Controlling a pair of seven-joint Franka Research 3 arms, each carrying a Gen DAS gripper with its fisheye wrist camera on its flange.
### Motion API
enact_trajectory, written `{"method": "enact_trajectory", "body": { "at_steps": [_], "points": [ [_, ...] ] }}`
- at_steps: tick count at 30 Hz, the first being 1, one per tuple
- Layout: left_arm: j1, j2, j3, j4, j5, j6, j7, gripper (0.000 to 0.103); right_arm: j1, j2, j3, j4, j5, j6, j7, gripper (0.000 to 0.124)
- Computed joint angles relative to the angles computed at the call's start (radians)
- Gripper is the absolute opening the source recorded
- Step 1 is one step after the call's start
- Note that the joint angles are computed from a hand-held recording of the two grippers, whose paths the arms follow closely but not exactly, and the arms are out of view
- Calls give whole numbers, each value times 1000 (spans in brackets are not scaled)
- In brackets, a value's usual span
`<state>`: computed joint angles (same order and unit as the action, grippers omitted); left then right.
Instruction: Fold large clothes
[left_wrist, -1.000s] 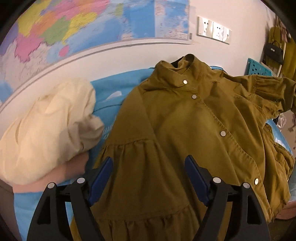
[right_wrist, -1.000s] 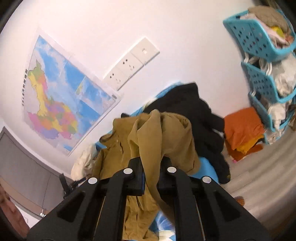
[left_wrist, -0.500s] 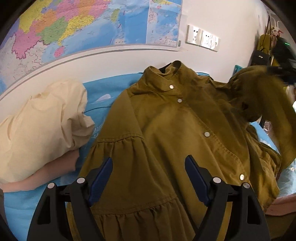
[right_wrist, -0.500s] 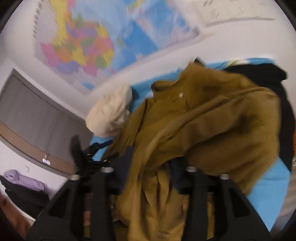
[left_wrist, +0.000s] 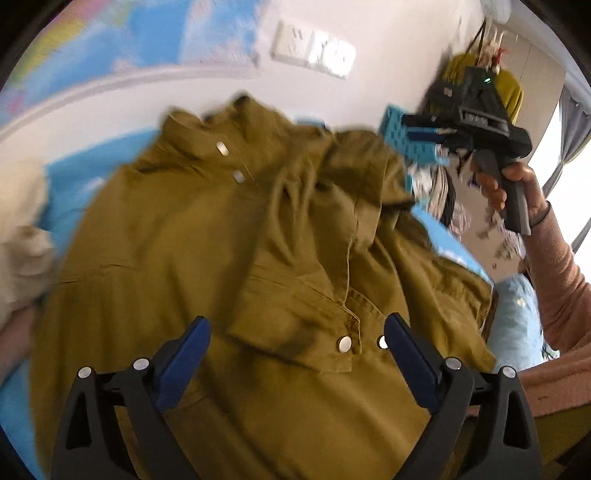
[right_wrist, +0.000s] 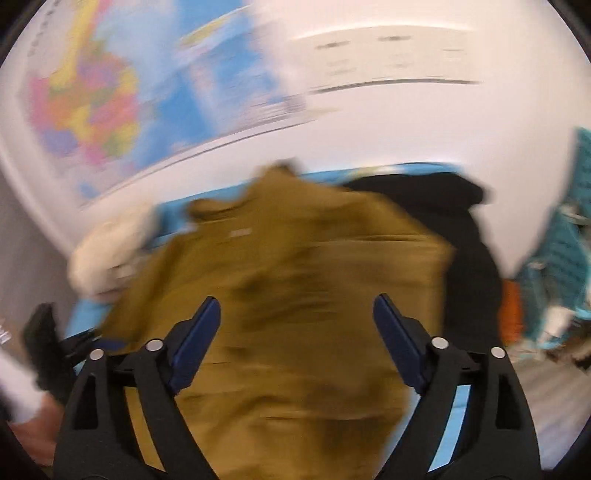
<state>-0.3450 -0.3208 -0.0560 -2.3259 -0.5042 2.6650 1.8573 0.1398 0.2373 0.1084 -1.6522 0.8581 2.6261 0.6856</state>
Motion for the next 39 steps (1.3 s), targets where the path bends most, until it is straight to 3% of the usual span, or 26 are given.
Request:
{"method": "enact_trajectory", "body": {
  "at_steps": [2, 3, 4, 5, 6, 7, 9, 12, 14, 15, 16, 17, 19, 21, 23, 24, 25, 28, 31, 35, 37, 39],
  "points": [
    [34, 74, -36, 58, 79, -37, -78, 91, -14, 37, -19, 18, -19, -22, 45, 89],
    [56, 123, -54, 103, 130, -76, -131, 80, -28, 58, -21, 37, -21, -62, 64, 89],
    [68, 149, -63, 127, 153, -97, -159, 57, -40, 91, -29, 65, -41, -108, 94, 89],
    [76, 170, -67, 147, 155, -110, -167, 45, -44, 116, -33, 78, -58, -115, 116, 90],
    [82, 187, -67, 166, 139, -118, -158, 20, -52, 131, -30, 87, -62, -121, 127, 90],
    [92, 191, -68, 174, 129, -120, -156, 7, -76, 156, -18, 109, -38, -161, 124, 90],
    [123, 176, -65, 172, 126, -87, -192, 6, -127, 183, 11, 136, 34, -234, 87, 91],
    [183, 167, -59, 189, 219, -86, -322, 8, -159, 216, 32, 171, 96, -306, 43, 91],
    [201, 190, -48, 221, 232, -122, -346, 8, -153, 235, 32, 194, 82, -345, 35, 62],
    [208, 205, -49, 236, 242, -135, -354, 9, -143, 244, 32, 205, 71, -354, 41, 33],
    [214, 220, -52, 251, 255, -148, -358, 9, -151, 255, 38, 221, 53, -381, 58, 13],
    [218, 238, -58, 268, 275, -163, -364, 9, -134, 241, 22, 207, 49, -353, 60, 12],
    [223, 260, -69, 287, 284, -174, -379, 17, -146, 209, 26, 170, 88, -294, 20, 10],
    [224, 288, -81, 309, 297, -177, -379, 21, -142, 220, 10, 190, 70, -287, 58, 12],
    [227, 319, -93, 336, 379, -195, -441, 25, -88, 233, -32, 199, -71, -256, 142, 32],
    [229, 322, -96, 338, 378, -194, -441, 30, -71, 223, -40, 181, -110, -212, 169, 54],
    [232, 319, -97, 333, 373, -188, -442, 35, -66, 201, -38, 148, -115, -150, 178, 63],
    [234, 258, -97, 271, 367, -130, -436, 54, -127, 111, 42, 51, 71, -58, 26, 61],
    [226, 149, -91, 170, 403, -61, -431, 63, -90, 40, 60, -15, 132, 14, -149, 57],
    [213, 31, -87, 65, 476, -42, -476, 66, 27, 65, 53, 9, -3, 91, -212, 55],
    [208, -30, -87, 7, 508, -60, -513, 67, 66, 133, 37, 91, -100, 67, -149, 51],
    [203, -92, -87, -50, 539, -90, -548, 73, 153, 216, -40, 186, -241, 65, -16, 52]
  ]
}}
